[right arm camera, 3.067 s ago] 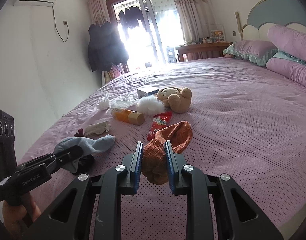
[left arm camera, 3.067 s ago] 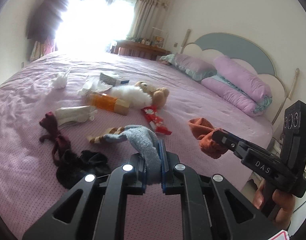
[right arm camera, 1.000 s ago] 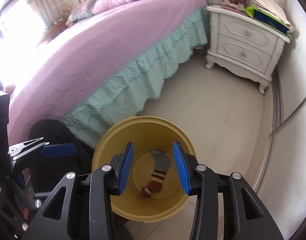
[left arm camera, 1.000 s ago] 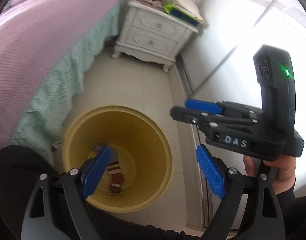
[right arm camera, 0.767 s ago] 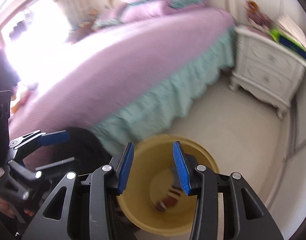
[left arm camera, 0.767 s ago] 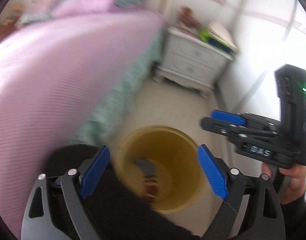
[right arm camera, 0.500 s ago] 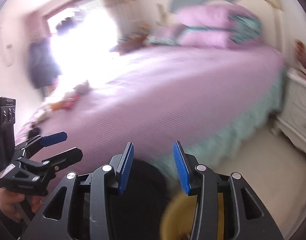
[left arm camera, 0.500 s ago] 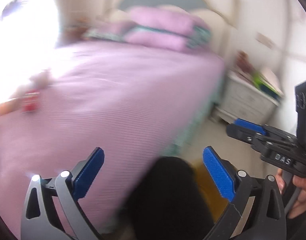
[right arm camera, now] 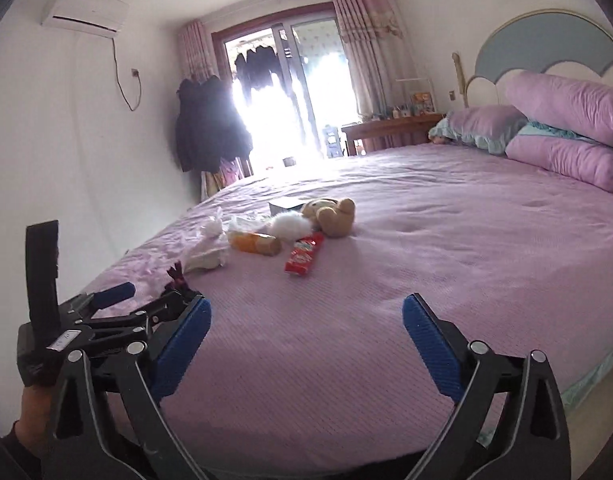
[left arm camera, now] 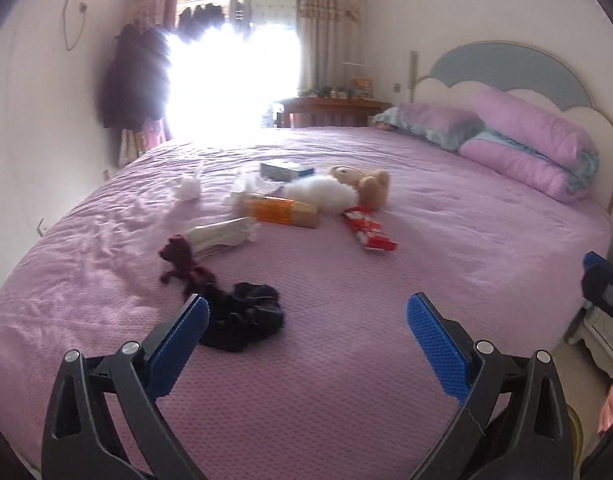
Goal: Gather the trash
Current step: 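Return both tools to the bed, then grasp the black sock with the left tool while the right tool grasps the maroon sock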
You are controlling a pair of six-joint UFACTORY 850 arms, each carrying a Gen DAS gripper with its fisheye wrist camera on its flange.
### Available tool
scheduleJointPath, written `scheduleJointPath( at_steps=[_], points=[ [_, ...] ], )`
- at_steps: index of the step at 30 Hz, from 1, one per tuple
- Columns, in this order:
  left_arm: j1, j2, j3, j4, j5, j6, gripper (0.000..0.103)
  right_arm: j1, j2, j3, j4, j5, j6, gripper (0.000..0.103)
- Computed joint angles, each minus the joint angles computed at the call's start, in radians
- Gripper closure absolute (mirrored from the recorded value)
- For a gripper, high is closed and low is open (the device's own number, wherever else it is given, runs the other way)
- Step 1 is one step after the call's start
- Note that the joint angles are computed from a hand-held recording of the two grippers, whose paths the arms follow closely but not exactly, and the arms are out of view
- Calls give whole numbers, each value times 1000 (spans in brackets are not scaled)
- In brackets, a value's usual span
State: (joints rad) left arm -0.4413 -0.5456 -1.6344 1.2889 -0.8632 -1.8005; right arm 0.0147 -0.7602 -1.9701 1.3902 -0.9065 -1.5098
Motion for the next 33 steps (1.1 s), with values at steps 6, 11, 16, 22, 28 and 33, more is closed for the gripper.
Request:
scheduleJointPath(
  at_steps=[6,11,16,22,28,33],
  points=[
    [65,30,58,-39,46,-66,4,49,-32,-59,-25,-28,-3,8],
    [87,-54,-40,-107,-23,37,4,61,-74,-114,-60,-56,53,8],
    [107,-94,-72,-160,-33,75,19,66,-119,-183,-103,-65,127,8],
    [127,-71,-31,-188,49,69,68,79,-143,-220,-148,-77,168,8],
    [140,32,124,-69,169,-121,86,113,-152,-236,-177,-91,160,8],
    [137,129,248,53,204,-275,87,146,-174,-270,-217,-120,199,8]
  ],
)
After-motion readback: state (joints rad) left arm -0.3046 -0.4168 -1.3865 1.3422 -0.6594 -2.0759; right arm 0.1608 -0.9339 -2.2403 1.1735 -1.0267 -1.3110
